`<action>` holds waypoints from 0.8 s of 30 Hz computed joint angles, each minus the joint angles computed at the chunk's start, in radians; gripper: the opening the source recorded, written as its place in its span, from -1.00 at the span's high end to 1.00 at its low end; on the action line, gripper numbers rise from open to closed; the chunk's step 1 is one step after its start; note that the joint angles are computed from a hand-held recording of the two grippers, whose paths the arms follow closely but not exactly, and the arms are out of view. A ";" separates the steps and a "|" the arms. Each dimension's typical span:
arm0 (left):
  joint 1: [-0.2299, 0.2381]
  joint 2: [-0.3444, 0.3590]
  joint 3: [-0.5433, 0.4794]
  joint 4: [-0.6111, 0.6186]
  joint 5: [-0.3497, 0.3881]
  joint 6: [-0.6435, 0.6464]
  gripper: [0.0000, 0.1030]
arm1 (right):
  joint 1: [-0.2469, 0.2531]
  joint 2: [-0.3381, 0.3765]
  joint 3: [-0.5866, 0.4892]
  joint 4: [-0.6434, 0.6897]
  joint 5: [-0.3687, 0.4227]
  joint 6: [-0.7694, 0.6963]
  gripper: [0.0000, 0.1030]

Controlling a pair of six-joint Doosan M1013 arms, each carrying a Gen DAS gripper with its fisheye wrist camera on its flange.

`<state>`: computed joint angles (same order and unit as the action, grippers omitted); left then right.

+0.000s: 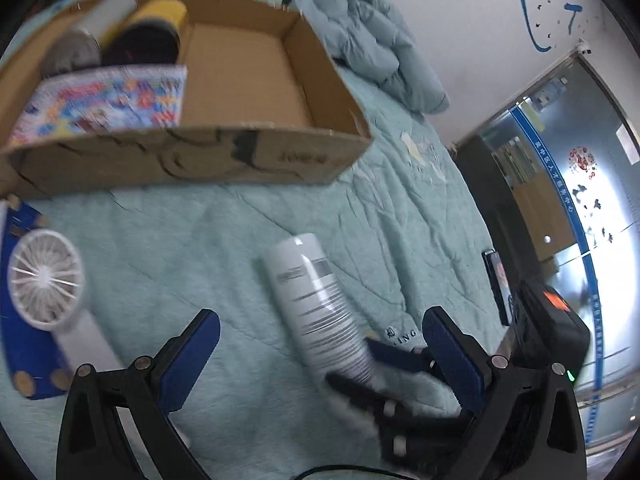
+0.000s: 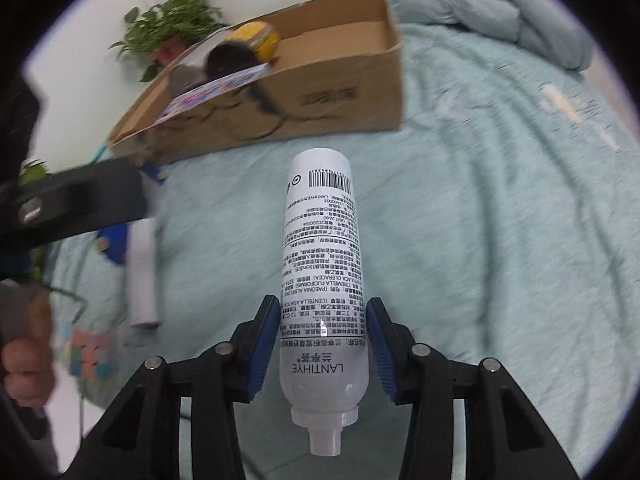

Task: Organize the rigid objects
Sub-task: 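Close both grippers on the white spray bottle lying on the quilt, then lift the spray bottle upright with both grippers and carry it into the box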

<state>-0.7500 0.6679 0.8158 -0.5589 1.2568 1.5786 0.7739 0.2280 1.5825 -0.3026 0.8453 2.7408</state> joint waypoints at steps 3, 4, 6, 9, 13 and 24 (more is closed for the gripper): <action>-0.001 0.029 -0.021 -0.014 0.042 -0.032 -0.85 | 0.000 -0.021 0.031 0.005 -0.106 0.013 0.09; -0.003 0.038 -0.029 -0.008 0.058 -0.044 -0.82 | -0.003 -0.024 0.036 0.007 -0.117 0.015 0.09; -0.006 0.049 -0.040 0.027 0.078 -0.067 -0.70 | -0.023 -0.029 0.052 0.079 -0.150 -0.024 0.09; -0.007 0.072 -0.066 0.060 0.120 -0.100 -0.41 | -0.050 -0.031 0.067 0.232 -0.213 -0.159 0.09; -0.004 0.079 -0.066 0.060 0.124 -0.114 -0.14 | -0.064 0.002 0.031 0.350 -0.189 -0.285 0.08; 0.004 0.052 -0.035 0.070 0.087 -0.085 0.15 | -0.034 0.059 -0.063 0.262 -0.080 -0.204 0.11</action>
